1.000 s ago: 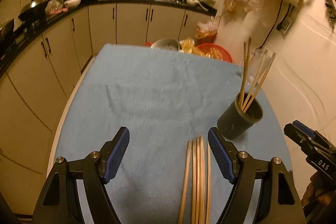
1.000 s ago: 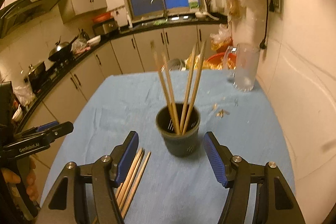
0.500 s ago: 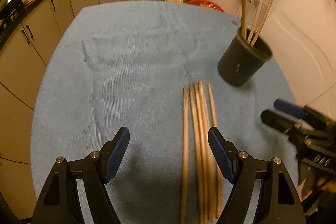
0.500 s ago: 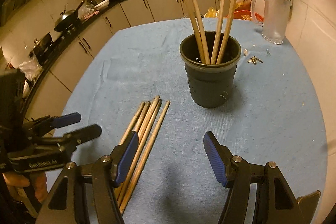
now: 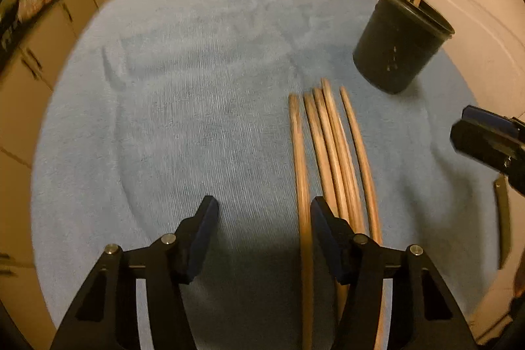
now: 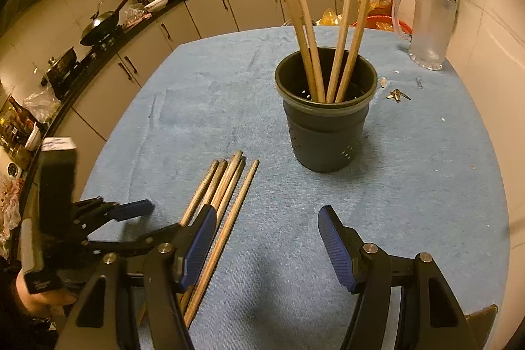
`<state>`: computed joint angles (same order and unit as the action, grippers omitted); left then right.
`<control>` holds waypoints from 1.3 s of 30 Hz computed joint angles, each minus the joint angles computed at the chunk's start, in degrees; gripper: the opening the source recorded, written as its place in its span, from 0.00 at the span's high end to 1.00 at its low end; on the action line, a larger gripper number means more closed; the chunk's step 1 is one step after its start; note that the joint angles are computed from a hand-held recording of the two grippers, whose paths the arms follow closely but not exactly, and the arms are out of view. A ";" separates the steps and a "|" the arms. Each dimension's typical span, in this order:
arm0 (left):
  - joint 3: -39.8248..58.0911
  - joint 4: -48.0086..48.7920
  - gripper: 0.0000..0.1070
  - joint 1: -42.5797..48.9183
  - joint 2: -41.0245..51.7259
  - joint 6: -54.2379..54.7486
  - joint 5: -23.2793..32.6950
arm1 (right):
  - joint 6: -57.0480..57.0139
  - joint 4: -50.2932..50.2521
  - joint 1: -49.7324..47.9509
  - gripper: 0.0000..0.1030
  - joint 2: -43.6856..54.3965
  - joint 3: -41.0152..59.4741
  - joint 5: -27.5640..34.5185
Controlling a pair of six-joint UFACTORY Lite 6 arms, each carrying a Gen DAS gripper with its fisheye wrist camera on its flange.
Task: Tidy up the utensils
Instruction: 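Move both grippers back over the chopsticks on the towel, then close the left gripper on a chopstick while the right gripper grasps another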
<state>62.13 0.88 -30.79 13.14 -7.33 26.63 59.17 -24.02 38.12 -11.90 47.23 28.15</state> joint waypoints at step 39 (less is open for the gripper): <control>22.36 -9.20 0.92 10.45 16.79 8.65 7.36 | -8.27 13.11 -10.95 0.66 9.91 -1.28 -8.11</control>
<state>84.50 -8.32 -20.33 29.93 1.32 33.99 50.90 -10.91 27.17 -1.98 45.95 20.04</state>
